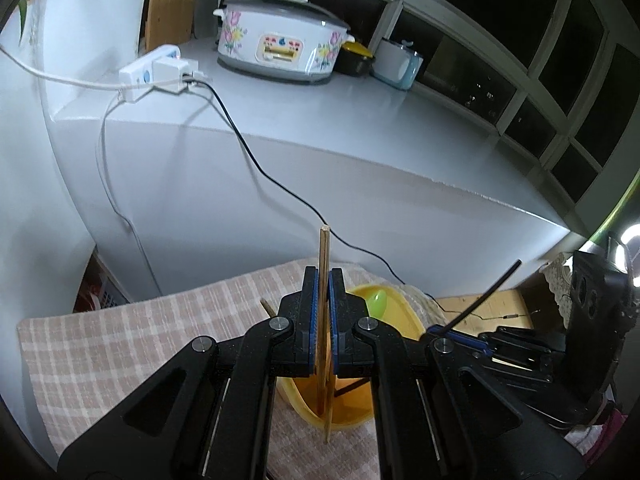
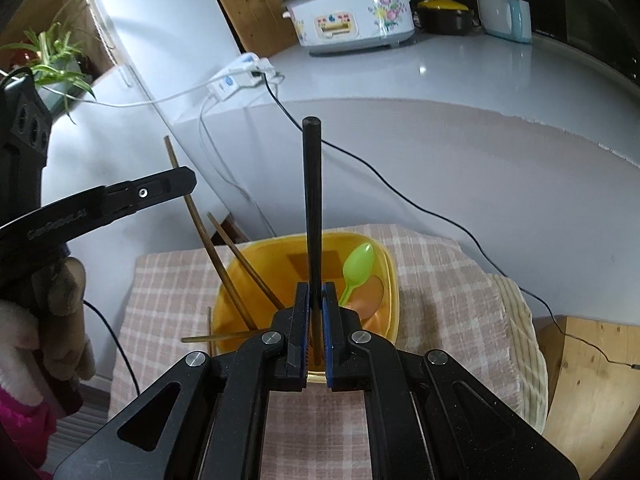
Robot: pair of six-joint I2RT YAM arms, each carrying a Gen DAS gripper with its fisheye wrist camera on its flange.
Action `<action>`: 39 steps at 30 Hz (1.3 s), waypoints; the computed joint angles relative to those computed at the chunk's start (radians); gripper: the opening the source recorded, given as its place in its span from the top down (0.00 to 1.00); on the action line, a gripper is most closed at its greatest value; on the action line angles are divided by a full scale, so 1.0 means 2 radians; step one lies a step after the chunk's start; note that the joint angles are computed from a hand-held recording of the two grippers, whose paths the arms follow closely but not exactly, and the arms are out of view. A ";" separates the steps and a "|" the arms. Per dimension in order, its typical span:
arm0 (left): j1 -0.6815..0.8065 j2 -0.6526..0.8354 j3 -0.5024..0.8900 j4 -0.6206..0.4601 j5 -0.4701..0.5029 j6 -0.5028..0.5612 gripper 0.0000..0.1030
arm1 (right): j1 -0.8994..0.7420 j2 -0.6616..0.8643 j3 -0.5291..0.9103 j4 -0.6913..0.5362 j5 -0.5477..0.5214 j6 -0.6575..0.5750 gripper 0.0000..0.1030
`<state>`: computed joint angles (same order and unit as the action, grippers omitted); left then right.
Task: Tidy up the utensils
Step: 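Lower both chopsticks into the yellow container and open both tools, then move both open tools back down to the remaining chopsticks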
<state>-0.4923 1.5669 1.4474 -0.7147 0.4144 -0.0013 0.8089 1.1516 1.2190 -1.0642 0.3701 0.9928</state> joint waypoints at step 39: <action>0.159 -0.069 -0.065 -0.067 0.048 0.069 0.78 | 0.082 0.008 0.031 -0.051 0.051 0.095 0.70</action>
<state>-0.1746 1.4289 1.3181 -0.8483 0.5106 0.1365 0.9719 1.1680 1.2810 -1.1670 0.4719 1.1821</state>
